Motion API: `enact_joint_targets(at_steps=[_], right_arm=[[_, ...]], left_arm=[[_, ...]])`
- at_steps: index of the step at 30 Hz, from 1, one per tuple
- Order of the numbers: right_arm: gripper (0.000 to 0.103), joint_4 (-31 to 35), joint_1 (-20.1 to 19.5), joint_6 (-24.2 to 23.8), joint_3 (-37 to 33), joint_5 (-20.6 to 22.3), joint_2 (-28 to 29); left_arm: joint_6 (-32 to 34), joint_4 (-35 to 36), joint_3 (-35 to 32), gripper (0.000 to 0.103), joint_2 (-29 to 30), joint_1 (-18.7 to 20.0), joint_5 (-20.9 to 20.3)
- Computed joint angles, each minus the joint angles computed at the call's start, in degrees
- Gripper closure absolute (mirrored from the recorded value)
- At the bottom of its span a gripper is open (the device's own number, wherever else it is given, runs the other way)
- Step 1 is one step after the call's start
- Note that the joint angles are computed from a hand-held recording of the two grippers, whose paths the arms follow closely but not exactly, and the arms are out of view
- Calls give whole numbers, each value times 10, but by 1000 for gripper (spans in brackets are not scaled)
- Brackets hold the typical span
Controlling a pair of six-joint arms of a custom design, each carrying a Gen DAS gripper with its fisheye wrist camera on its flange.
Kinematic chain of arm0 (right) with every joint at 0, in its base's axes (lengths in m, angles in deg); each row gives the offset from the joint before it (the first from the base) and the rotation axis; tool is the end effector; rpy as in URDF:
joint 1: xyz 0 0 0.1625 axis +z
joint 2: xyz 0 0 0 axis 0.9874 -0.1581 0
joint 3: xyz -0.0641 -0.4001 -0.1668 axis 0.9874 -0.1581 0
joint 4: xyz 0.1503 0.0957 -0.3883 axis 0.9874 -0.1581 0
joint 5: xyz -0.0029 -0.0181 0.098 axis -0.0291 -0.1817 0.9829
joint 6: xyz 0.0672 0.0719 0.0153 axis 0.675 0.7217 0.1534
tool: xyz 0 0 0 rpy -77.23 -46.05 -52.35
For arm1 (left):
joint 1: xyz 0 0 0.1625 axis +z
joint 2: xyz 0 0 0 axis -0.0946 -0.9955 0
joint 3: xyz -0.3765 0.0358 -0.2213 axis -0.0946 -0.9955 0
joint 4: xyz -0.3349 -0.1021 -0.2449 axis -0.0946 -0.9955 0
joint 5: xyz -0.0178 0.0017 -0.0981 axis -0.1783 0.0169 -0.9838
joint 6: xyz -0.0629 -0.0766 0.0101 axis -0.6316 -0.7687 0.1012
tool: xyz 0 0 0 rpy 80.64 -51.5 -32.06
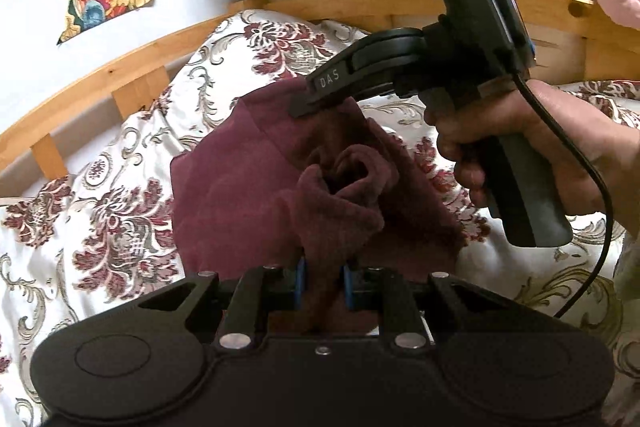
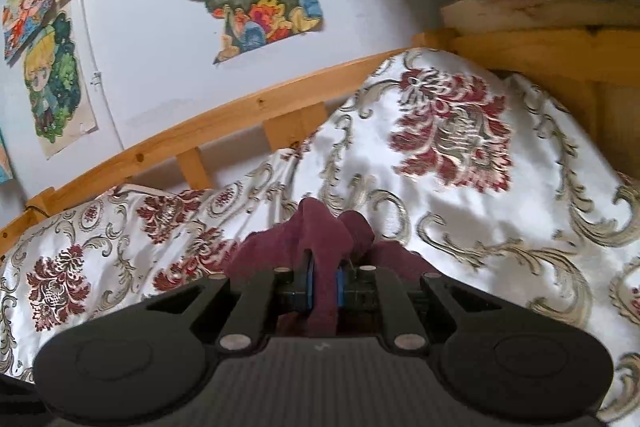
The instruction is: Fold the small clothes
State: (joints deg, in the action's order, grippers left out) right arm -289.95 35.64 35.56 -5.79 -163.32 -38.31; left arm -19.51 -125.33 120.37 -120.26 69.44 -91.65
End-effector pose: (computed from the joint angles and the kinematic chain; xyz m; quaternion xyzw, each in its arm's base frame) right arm 0.4252 -0.6177 -0.0550 0.2673 -0.8447 0.4541 0.0938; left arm -0.0304 -0.4896 0.3676 0.3965 0.7983 -0.3344 0.3061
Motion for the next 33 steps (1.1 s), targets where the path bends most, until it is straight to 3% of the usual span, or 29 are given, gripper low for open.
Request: enact_joint_targets(at_steps=[26, 33], right_arm=[[90, 14, -8, 43, 30, -51, -17], [81, 38, -10, 52, 35, -60, -23]], left_arm=[[-27, 60, -14, 84, 6, 10, -38], [-26, 71, -19, 81, 6, 19, -53]])
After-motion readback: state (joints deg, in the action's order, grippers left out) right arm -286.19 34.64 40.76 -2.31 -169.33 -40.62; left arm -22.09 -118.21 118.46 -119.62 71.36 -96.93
